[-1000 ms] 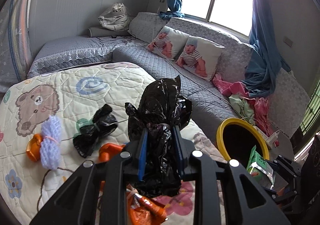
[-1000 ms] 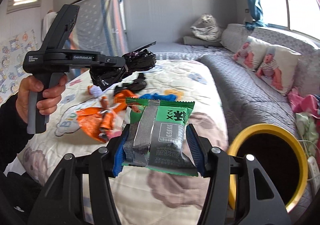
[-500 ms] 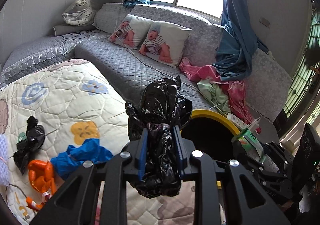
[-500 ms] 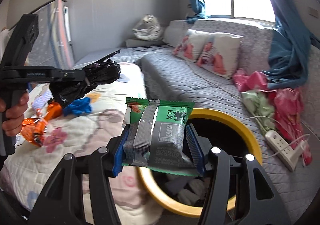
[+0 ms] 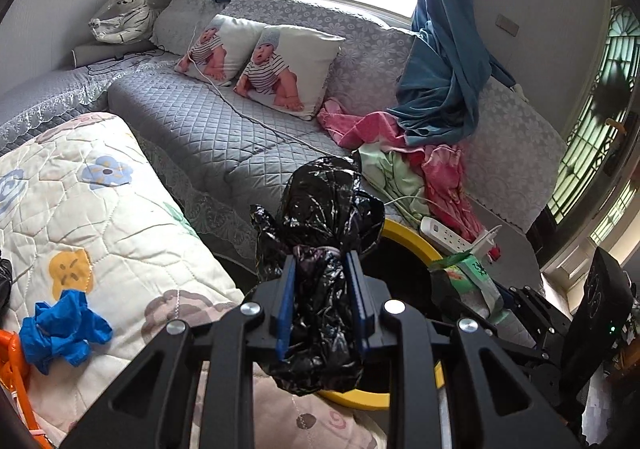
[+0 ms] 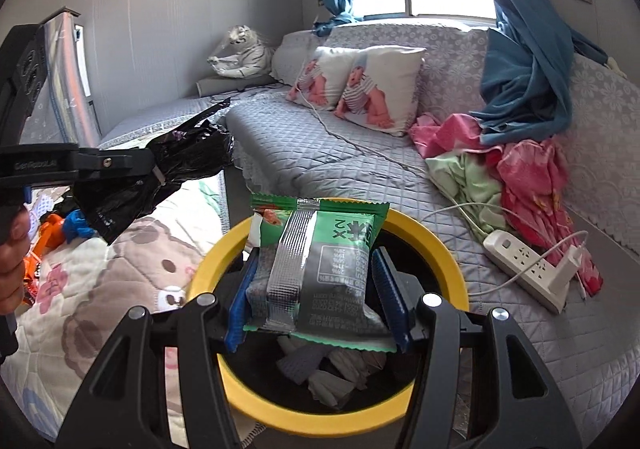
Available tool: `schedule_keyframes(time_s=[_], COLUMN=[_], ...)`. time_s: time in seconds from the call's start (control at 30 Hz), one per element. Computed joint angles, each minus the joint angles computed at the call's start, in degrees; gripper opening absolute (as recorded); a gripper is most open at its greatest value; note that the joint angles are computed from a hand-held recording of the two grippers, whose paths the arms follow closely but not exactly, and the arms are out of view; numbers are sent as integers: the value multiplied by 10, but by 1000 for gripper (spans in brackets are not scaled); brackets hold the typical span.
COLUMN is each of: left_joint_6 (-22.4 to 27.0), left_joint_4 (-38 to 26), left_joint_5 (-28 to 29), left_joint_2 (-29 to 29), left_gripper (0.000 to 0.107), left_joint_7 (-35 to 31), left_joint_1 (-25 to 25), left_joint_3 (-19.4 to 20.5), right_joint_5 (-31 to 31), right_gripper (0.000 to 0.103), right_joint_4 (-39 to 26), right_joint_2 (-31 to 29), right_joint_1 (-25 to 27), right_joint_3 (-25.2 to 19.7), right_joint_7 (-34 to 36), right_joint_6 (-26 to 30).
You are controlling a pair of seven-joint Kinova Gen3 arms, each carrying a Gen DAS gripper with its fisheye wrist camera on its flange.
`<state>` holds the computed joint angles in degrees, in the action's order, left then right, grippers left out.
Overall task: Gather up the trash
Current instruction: 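Carry black bag and green wrapper in both grippers over the yellow bin, then open both grippers to drop the black bag and green wrapper into the bin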
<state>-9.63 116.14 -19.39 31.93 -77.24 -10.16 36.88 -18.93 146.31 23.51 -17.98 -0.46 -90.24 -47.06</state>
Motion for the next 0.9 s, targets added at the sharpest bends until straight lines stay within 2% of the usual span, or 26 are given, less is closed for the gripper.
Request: schedule_keyframes(time_s=[0.17, 0.33, 0.6, 0.73, 0.83, 0.9], left_joint_6=[11, 34, 103, 136, 146, 164], left_joint_4=[-21, -54, -135, -169, -187, -203], left_joint_5=[16, 35, 83, 112, 134, 150], left_joint_2=[9, 32, 78, 102, 105, 115], left_gripper=[23, 23, 23, 23, 23, 23], left_joint_7=[-10, -32, -86, -113, -128, -143], left_joint_1=[51, 79, 104, 96, 119, 111], left_joint_3=[-34, -45, -45, -26, -45, -32], right_joint_5=[19, 43, 81, 86, 87, 90], right_gripper=[52, 52, 52, 52, 52, 53], right_joint_4=[-10, -28, -43, -47, -50, -53], right_joint_2=[17, 36, 58, 64, 67, 70], right_joint_1=[24, 44, 71, 72, 72, 74], right_joint_3=[1, 1, -2, 0, 1, 1], right_joint_7=[-20, -35, -63, -67, -68, -69], right_joint_6=[3, 20, 41, 45, 50, 55])
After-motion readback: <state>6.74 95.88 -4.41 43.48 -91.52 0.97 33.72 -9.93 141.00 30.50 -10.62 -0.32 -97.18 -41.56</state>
